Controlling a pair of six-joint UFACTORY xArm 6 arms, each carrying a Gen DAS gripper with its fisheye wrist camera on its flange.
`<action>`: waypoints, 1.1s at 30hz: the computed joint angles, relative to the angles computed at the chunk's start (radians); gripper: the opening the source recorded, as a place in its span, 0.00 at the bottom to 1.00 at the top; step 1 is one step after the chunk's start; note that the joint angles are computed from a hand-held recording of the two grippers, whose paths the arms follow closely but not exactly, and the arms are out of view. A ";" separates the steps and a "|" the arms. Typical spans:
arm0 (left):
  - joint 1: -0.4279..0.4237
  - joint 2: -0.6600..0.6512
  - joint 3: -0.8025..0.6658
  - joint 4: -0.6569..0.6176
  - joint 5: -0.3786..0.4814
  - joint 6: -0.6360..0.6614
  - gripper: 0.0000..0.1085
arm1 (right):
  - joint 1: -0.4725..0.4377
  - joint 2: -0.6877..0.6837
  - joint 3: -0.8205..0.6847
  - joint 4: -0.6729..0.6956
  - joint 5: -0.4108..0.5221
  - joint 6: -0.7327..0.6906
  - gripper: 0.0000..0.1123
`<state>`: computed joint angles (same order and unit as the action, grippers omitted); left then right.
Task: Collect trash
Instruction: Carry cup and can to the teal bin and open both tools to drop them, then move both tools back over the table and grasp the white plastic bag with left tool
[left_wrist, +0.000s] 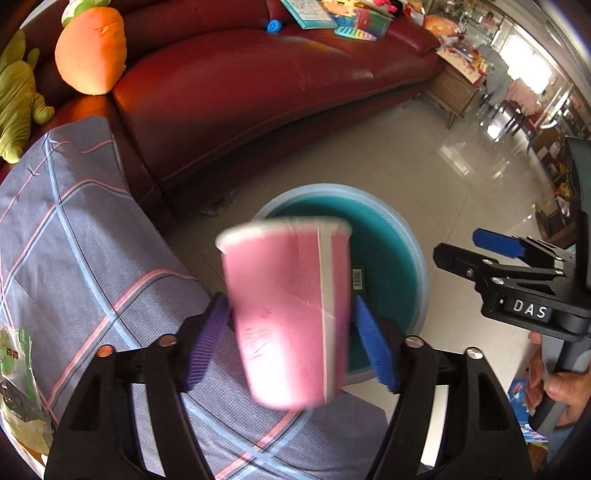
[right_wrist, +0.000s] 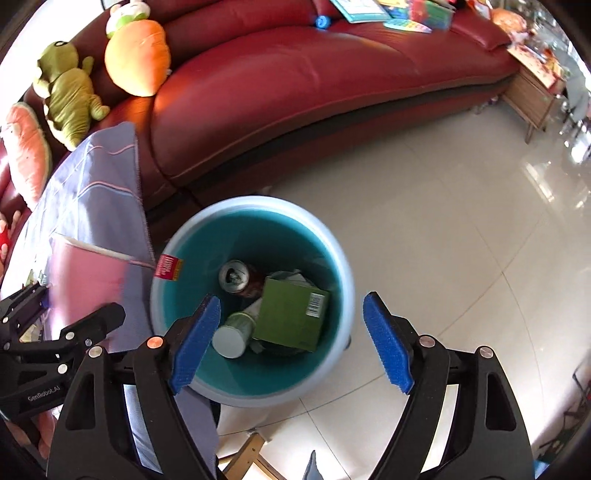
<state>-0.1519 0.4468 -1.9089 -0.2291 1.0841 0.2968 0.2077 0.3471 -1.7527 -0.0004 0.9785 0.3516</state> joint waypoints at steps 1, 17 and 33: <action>-0.002 -0.010 0.017 0.005 -0.016 -0.004 0.76 | -0.003 -0.006 0.009 0.001 -0.001 0.001 0.68; 0.049 -0.093 0.132 -0.015 -0.030 -0.020 0.83 | 0.012 -0.001 -0.007 -0.023 0.030 0.024 0.72; 0.167 -0.310 0.373 -0.067 -0.083 0.042 0.86 | 0.111 -0.036 -0.015 -0.066 0.074 0.060 0.76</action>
<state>0.0151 0.1367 -1.5354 -0.2965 1.0011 0.3392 0.3185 0.3110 -1.7678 -0.0666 1.0529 0.4113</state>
